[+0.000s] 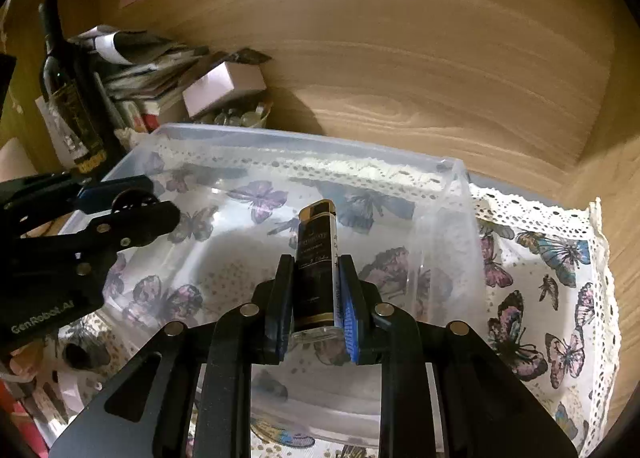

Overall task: Organize rigid objects
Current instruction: 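Carry both items into the clear box and open both tools, then grasp the black round-headed cylinder with the left tool while the right tool grasps the silver key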

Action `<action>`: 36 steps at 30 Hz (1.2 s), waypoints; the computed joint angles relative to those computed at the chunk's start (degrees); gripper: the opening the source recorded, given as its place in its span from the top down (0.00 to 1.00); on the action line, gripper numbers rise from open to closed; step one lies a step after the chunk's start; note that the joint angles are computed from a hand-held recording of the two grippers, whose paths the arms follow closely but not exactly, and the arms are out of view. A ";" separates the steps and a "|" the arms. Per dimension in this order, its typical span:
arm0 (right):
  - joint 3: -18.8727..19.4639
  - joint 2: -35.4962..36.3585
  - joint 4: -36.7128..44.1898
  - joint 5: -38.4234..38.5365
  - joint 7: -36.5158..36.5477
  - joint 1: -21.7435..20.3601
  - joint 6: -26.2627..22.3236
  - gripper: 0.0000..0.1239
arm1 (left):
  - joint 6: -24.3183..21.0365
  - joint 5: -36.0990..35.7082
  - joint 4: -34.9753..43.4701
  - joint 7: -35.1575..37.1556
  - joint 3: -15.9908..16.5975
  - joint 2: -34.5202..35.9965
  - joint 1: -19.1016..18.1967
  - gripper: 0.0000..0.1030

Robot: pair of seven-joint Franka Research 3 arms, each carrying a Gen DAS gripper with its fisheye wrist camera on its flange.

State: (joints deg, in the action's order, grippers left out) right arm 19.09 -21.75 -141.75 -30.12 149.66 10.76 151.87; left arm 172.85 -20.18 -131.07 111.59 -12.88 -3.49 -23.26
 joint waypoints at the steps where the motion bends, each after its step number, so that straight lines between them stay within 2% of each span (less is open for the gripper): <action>1: 0.15 -0.23 -0.07 -0.24 0.09 -0.02 -0.07 0.84 | 0.06 0.79 0.08 -0.67 -0.16 0.10 0.15 0.67; 3: 0.68 -0.61 0.05 -0.94 0.66 -0.23 -0.74 0.83 | 0.52 1.61 -0.17 -1.39 -0.33 -0.12 0.20 0.67; 5: 1.06 -1.26 -0.08 -1.54 1.52 -0.41 -0.82 0.77 | 0.68 0.50 -0.55 -0.68 0.06 -0.73 -0.32 0.64; 7: 1.59 -2.56 -0.57 -2.29 2.69 -0.70 -0.87 0.71 | 0.98 -1.37 -1.21 0.64 0.73 -1.68 -1.16 0.57; 11: 3.29 -6.69 -1.71 -3.32 4.41 -1.40 -1.65 0.66 | 3.87 -3.70 -4.11 2.05 3.19 -5.03 -3.91 0.47; 12: 3.82 -7.69 -2.00 -3.56 4.80 -1.63 -1.89 0.63 | 4.45 -4.38 -4.85 2.62 4.40 -5.91 -5.20 0.41; 13: 4.46 -9.29 -2.49 -3.81 5.39 -1.82 -2.24 0.59 | 4.88 -4.68 -5.55 2.82 5.53 -6.79 -6.31 0.32; 16: 6.17 -13.17 -3.71 -3.81 6.39 -2.22 -2.92 0.53 | 8.02 -4.61 -9.21 1.96 8.48 -10.74 -8.95 0.12; 18: 7.28 -14.99 -4.06 -3.26 6.54 -2.29 -3.76 0.52 | 9.92 -2.82 -11.61 -0.02 8.21 -13.12 -8.06 0.06; 21: 8.71 -17.83 -5.11 -2.05 6.96 -1.97 -4.66 0.48 | 11.94 0.02 -15.30 -2.07 7.34 -16.66 -5.99 0.04; 23: 9.59 -19.33 -5.74 -1.12 6.99 -1.69 -5.42 0.46 | 12.36 1.41 -17.61 -2.84 8.16 -18.74 -6.10 0.02; 30: 12.17 -23.67 -8.11 2.15 7.68 0.14 -10.25 0.46 | 10.14 6.06 -24.44 -6.02 10.97 -23.53 -6.21 0.02; 36: 12.09 -25.83 -10.97 6.00 8.87 3.60 -14.82 0.46 | 8.19 10.55 -30.18 -9.91 10.29 -26.47 -3.50 0.02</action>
State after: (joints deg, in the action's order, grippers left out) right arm 31.19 -47.58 -152.73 -24.11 158.53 14.36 137.05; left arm 181.04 -9.63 -161.25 101.68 -2.58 -29.96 -26.77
